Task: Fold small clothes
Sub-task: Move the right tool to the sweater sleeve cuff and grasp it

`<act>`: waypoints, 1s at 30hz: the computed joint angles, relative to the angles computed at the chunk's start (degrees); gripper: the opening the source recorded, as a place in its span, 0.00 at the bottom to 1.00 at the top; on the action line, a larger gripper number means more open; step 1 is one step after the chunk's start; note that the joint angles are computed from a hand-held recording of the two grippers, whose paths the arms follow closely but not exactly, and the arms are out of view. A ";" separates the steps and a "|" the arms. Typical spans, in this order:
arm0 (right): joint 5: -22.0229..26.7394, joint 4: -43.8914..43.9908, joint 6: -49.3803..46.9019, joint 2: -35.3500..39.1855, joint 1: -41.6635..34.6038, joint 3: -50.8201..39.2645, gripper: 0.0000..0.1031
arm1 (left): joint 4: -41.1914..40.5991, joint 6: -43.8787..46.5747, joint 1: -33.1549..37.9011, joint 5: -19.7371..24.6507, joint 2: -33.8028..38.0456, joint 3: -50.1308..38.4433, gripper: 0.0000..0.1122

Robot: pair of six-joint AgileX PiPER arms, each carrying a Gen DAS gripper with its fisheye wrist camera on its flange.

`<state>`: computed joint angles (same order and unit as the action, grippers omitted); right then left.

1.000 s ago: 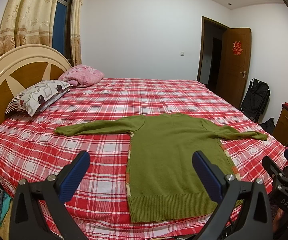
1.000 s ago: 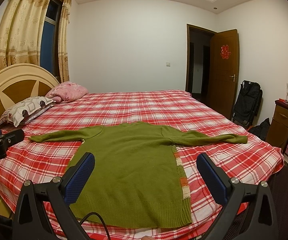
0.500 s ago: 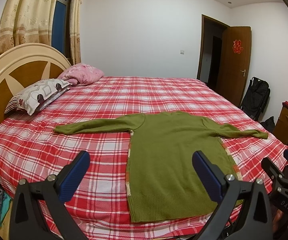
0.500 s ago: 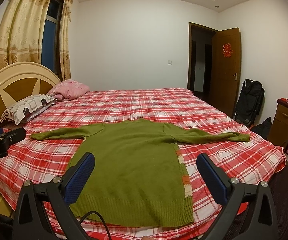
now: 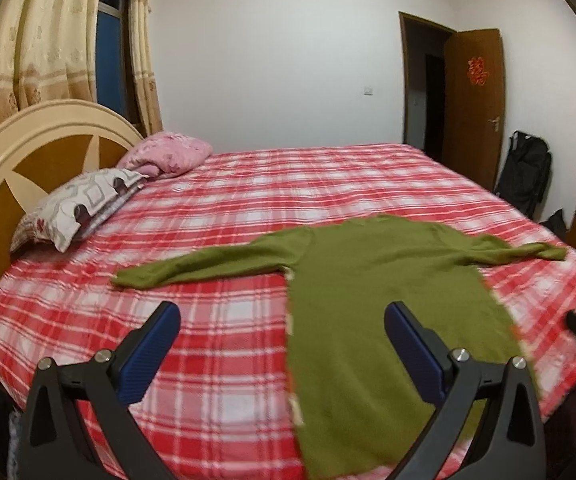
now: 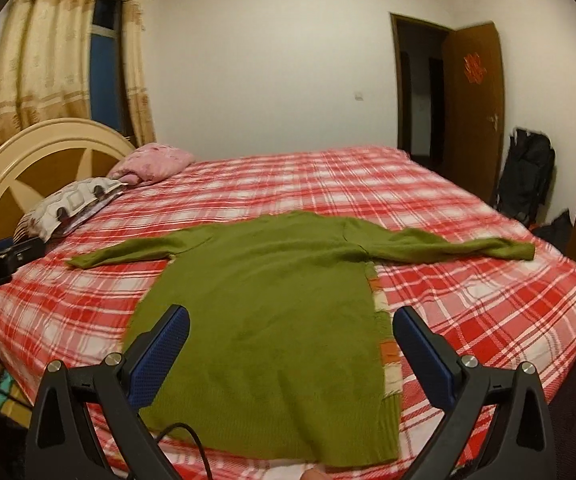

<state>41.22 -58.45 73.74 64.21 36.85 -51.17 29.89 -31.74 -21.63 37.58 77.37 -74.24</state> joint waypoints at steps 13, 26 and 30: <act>-14.85 66.88 -65.46 20.42 -56.20 -16.49 0.78 | -0.91 5.87 9.91 -3.76 27.36 -18.94 0.92; 1.79 57.06 -54.00 51.35 -68.23 -57.72 0.59 | -1.09 5.63 8.51 4.01 44.60 -35.51 0.92; 8.75 58.60 -52.40 60.53 -72.80 -72.89 0.59 | -2.94 7.03 9.41 7.18 48.25 -40.48 0.92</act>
<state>49.97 0.15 21.34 124.74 -35.95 -124.07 26.95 -24.70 -12.23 44.76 125.62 -114.72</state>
